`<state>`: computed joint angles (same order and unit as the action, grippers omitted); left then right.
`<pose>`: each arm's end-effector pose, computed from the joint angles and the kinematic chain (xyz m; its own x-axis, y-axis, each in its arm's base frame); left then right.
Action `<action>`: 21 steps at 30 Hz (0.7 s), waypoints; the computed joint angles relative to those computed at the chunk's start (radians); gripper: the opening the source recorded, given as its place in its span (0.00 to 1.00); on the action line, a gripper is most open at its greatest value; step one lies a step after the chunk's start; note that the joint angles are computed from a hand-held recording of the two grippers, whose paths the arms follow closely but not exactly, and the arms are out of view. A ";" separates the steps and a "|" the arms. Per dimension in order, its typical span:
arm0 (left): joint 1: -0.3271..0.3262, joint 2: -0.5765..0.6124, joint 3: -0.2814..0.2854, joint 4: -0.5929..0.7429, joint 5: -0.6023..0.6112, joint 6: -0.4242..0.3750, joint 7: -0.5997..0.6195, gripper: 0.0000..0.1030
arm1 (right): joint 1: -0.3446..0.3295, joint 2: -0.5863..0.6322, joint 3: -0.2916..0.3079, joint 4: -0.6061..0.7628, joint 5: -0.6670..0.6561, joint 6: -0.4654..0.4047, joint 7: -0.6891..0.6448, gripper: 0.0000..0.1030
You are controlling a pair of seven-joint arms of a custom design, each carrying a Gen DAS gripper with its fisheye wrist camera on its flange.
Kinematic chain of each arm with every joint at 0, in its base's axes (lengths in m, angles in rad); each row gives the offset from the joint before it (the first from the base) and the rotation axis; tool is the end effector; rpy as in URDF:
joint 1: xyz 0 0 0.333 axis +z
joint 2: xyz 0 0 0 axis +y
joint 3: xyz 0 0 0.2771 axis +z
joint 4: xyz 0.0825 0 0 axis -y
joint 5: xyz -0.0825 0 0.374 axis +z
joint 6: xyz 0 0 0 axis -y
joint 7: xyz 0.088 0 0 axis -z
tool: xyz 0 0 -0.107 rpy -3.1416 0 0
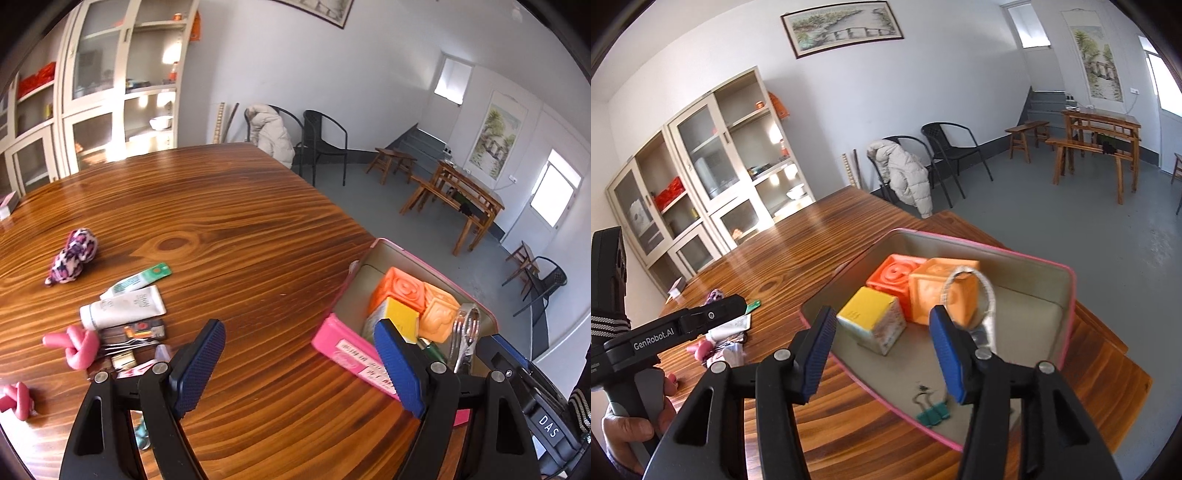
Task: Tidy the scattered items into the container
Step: 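Move both grippers back over the remaining table items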
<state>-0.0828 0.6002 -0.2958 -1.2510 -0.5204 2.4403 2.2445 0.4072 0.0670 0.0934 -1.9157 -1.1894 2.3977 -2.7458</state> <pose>0.7042 -0.2183 0.4645 -0.6617 -0.7139 0.2289 -0.6203 0.3499 -0.7020 0.5322 0.2819 0.4719 -0.4842 -0.8172 -0.3126 -0.3471 0.5074 -0.7887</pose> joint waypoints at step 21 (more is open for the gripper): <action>0.133 -0.031 0.105 -0.116 0.041 0.175 -0.128 0.82 | 0.097 0.437 -0.071 0.528 0.308 0.199 -0.487 0.76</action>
